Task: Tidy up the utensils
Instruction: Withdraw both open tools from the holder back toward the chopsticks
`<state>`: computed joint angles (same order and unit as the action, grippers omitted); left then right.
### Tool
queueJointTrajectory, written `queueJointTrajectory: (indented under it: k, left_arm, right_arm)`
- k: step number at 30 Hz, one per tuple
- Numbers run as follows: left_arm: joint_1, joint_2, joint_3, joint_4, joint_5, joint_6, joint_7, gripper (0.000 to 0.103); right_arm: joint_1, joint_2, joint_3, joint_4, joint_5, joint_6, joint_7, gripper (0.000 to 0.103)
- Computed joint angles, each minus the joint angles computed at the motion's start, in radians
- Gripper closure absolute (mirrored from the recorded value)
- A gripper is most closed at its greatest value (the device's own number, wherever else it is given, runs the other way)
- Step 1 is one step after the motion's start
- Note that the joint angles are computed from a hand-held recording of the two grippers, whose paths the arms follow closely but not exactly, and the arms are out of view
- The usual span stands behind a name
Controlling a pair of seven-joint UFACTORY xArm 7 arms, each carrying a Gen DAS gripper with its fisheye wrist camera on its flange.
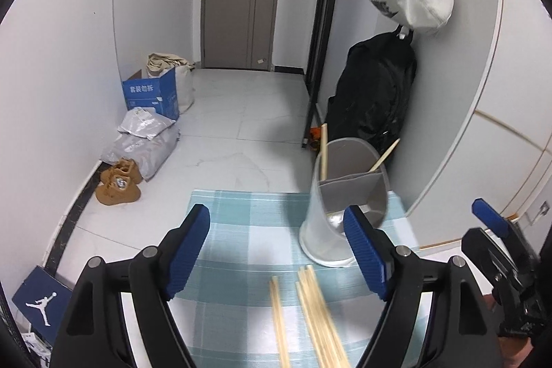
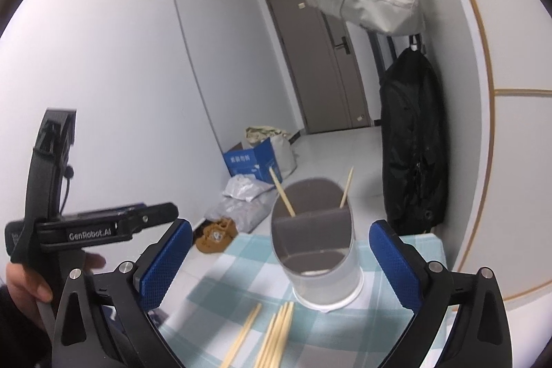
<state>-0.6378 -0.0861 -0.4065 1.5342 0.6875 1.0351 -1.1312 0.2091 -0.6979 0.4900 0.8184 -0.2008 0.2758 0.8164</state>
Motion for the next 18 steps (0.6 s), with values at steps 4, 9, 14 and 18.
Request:
queueJointTrajectory:
  k: [4, 9, 14, 18]
  left_arm:
    - [0.008, -0.013, 0.004, -0.069, 0.01, -0.007, -0.023, 0.022]
    - [0.022, -0.017, 0.027, -0.15, -0.091, -0.057, 0.026, 0.022]
    - [0.039, -0.019, 0.062, -0.21, -0.29, -0.117, 0.137, 0.022]
    - [0.049, 0.014, 0.071, -0.207, -0.383, -0.069, 0.204, 0.022]
  right_arm:
    - [0.005, 0.034, 0.014, -0.016, -0.012, -0.009, -0.009, 0.0]
    - [0.041, 0.074, 0.001, -0.035, 0.002, -0.017, -0.006, 0.0]
    - [0.06, 0.12, -0.009, -0.026, 0.011, 0.008, 0.013, 0.0]
    - [0.075, 0.163, -0.013, 0.0, -0.01, 0.08, 0.005, 0.0]
